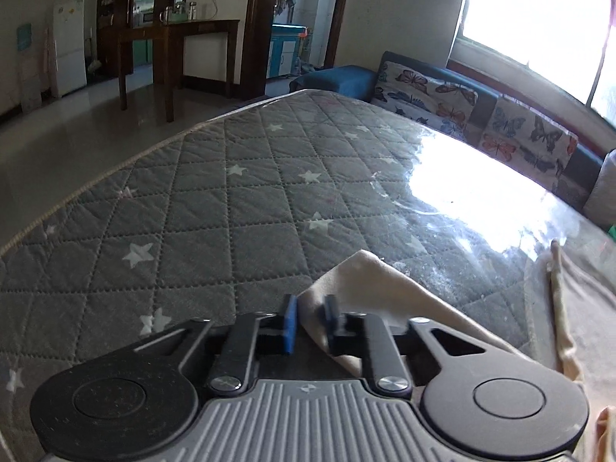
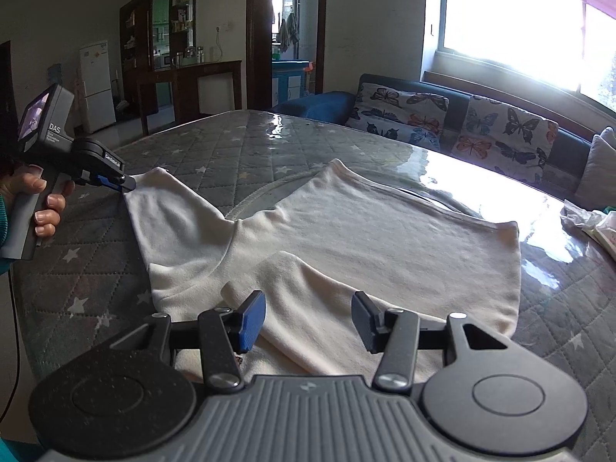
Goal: Fold clothes
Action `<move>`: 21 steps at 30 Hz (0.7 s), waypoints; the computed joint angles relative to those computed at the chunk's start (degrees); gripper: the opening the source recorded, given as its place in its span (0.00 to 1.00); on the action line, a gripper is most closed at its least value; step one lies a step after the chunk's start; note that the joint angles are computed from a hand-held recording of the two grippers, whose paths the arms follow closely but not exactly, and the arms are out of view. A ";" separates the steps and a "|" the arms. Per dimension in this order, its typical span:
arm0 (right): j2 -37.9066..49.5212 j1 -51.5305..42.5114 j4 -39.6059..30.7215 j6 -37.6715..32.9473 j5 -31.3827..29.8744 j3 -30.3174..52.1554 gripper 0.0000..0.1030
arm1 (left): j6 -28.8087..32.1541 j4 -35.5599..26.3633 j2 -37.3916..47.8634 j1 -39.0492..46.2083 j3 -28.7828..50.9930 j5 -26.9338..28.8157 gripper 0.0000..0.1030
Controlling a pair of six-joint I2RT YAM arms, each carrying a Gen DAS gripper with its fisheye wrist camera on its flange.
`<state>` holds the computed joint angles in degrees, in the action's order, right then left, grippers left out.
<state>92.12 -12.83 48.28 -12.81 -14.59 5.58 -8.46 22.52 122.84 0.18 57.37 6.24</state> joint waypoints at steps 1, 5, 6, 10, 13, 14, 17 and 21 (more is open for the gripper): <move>-0.61 -0.45 -0.19 -0.06 -0.18 -0.30 0.49 | -0.71 0.42 -0.52 0.31 -0.54 1.23 0.07; -4.11 -3.02 -2.04 -0.13 -1.68 -1.29 0.49 | -2.20 2.87 -4.05 0.54 -4.21 4.79 0.06; -4.98 -3.85 -2.58 -0.11 -2.26 -1.45 0.49 | -2.12 3.64 -5.45 0.28 -5.61 5.57 0.06; -7.30 -6.60 -3.94 -0.19 -4.26 -2.08 0.49 | -1.55 6.05 -12.43 -1.37 -11.58 10.12 0.06; -8.95 -8.94 -4.71 -0.53 -5.78 -2.70 0.49 | -1.16 5.92 -17.48 -3.76 -14.69 13.22 0.06; -9.40 -9.82 -4.81 -0.76 -6.30 -2.99 0.49 | -1.05 5.63 -19.22 -4.97 -15.50 14.11 0.06; -10.26 -12.12 -5.03 -1.42 -7.80 -3.68 0.49 | -1.03 4.92 -23.53 -9.35 -17.18 15.69 0.06; -11.34 -17.39 -5.58 -3.18 -11.20 -4.79 0.49 | -0.65 4.12 -26.81 -16.03 -18.31 16.42 0.06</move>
<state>80.79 -30.23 42.69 -15.99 -25.79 0.79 -9.11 26.64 96.04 -15.84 39.06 22.66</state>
